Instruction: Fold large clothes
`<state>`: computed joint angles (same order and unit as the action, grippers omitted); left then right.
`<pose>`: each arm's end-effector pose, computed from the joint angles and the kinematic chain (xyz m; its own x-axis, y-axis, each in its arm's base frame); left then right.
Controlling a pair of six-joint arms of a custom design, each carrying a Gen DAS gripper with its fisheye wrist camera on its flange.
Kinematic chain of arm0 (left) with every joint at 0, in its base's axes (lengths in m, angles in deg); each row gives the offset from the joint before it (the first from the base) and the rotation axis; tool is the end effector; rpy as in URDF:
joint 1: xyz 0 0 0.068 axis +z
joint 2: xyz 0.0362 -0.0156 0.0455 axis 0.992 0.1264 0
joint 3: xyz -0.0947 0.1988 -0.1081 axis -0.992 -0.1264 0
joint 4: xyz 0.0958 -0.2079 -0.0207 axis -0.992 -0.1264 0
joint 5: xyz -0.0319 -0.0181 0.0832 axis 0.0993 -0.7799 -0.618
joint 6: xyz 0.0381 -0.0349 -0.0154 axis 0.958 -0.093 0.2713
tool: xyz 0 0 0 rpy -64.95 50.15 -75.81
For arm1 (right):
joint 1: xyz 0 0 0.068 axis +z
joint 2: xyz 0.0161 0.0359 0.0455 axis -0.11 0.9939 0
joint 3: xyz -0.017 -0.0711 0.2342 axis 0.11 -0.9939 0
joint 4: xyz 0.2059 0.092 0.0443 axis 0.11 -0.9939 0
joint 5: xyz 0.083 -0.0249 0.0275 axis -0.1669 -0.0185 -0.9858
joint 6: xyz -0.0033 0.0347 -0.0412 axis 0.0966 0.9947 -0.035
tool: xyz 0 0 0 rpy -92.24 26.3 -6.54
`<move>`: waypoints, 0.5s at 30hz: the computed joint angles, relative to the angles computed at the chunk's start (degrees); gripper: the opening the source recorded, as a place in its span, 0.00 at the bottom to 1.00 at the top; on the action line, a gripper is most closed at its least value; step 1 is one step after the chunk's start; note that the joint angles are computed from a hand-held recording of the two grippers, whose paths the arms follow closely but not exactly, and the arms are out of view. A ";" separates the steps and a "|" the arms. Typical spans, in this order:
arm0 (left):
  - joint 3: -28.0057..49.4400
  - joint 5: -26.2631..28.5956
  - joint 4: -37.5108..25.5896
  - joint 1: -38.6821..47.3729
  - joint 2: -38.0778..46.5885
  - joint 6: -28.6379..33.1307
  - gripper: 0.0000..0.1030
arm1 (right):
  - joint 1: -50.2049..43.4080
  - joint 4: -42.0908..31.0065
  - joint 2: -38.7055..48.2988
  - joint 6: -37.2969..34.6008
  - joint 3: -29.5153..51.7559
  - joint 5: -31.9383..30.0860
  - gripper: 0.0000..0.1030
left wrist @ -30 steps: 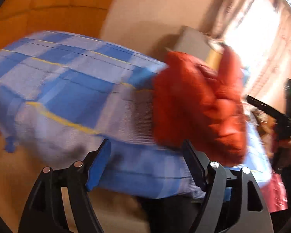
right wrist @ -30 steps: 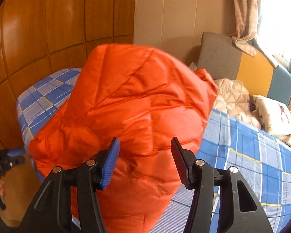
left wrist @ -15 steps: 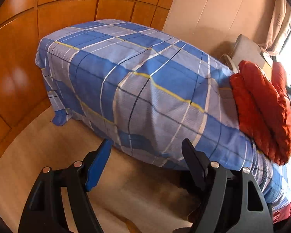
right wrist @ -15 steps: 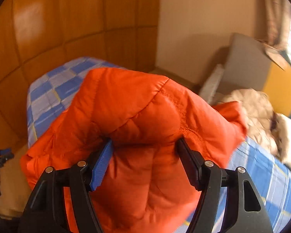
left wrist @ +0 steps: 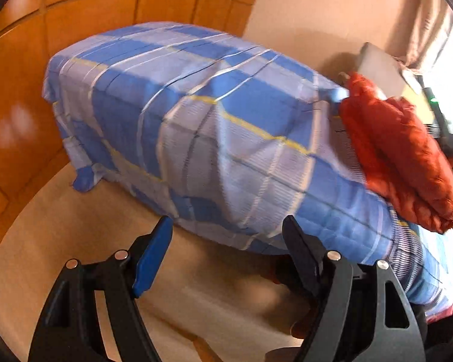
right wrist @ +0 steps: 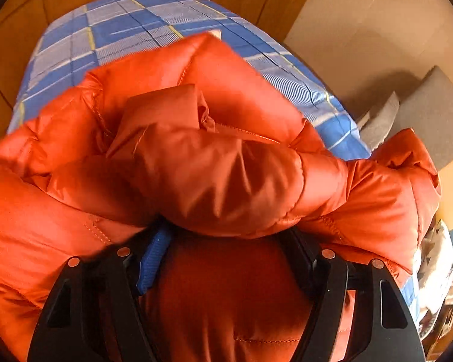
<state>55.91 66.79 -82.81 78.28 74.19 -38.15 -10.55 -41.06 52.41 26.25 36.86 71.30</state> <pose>0.1311 -0.0084 0.1141 -0.7020 -0.3717 -0.6075 -0.2823 0.9284 -0.2418 0.4523 -0.0293 0.1609 -0.6434 -0.6795 -0.3526 -0.6483 0.7286 -0.2210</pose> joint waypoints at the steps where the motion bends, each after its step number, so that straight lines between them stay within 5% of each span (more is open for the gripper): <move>1: 0.61 -0.68 -0.55 -1.25 -0.51 -0.40 0.72 | -0.28 0.00 0.03 0.28 -0.04 -0.40 0.68; 6: 5.05 -4.84 -6.46 -9.35 -7.31 -2.63 0.74 | -1.95 4.94 -7.72 2.07 -8.49 -1.84 0.69; 9: 6.88 -5.95 -8.02 -11.74 -8.78 -3.35 0.77 | -4.49 5.95 -17.46 3.12 -17.59 -8.57 0.69; 15: 9.91 -9.63 -8.86 -17.69 -6.12 -4.87 0.78 | -4.82 9.18 -32.10 1.86 -34.62 -13.04 0.74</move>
